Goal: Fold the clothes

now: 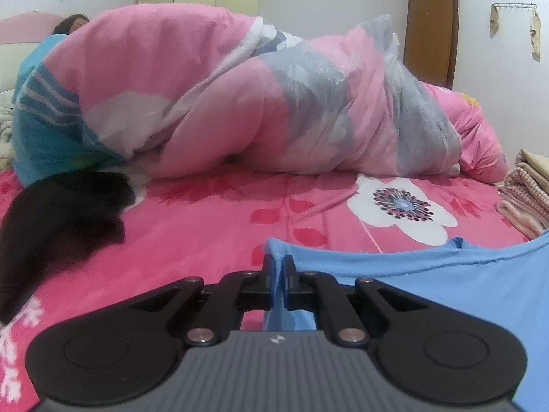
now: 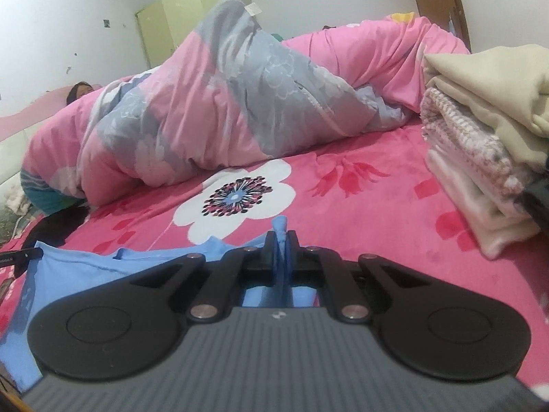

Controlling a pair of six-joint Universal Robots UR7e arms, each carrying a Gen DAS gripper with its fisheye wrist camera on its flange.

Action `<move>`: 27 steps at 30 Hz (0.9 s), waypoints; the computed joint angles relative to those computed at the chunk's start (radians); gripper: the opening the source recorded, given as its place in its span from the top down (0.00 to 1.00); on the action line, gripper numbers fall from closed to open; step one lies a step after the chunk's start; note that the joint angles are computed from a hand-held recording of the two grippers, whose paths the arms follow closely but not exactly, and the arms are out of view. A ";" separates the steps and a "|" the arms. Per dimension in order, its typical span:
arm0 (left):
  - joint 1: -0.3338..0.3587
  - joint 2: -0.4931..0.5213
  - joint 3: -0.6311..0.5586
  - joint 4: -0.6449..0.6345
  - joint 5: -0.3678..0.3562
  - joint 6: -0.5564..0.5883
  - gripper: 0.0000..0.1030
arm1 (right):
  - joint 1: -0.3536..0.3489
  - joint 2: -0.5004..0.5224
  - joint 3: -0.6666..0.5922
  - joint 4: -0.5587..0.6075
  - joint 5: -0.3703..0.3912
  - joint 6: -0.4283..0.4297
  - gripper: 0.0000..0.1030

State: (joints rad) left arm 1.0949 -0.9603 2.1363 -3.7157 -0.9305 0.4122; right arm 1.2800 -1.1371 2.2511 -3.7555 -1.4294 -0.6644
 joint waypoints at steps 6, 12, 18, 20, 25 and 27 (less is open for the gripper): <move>0.036 0.048 -0.089 0.044 -0.022 0.007 0.95 | 0.021 0.052 -0.093 0.043 -0.046 0.008 0.97; 0.072 0.083 -0.155 0.097 -0.034 -0.015 0.95 | 0.041 0.102 -0.187 0.094 -0.089 -0.010 0.98; 0.098 0.110 -0.196 0.127 -0.041 -0.035 0.95 | 0.051 0.145 -0.258 0.135 -0.119 -0.026 0.98; 0.104 0.118 -0.207 0.135 -0.041 -0.040 0.95 | 0.052 0.160 -0.280 0.148 -0.126 -0.027 0.98; 0.111 0.128 -0.224 0.145 -0.043 -0.045 0.95 | 0.052 0.187 -0.324 0.172 -0.135 -0.037 0.98; 0.113 0.128 -0.227 0.145 -0.042 -0.047 0.95 | 0.051 0.197 -0.337 0.180 -0.136 -0.038 0.98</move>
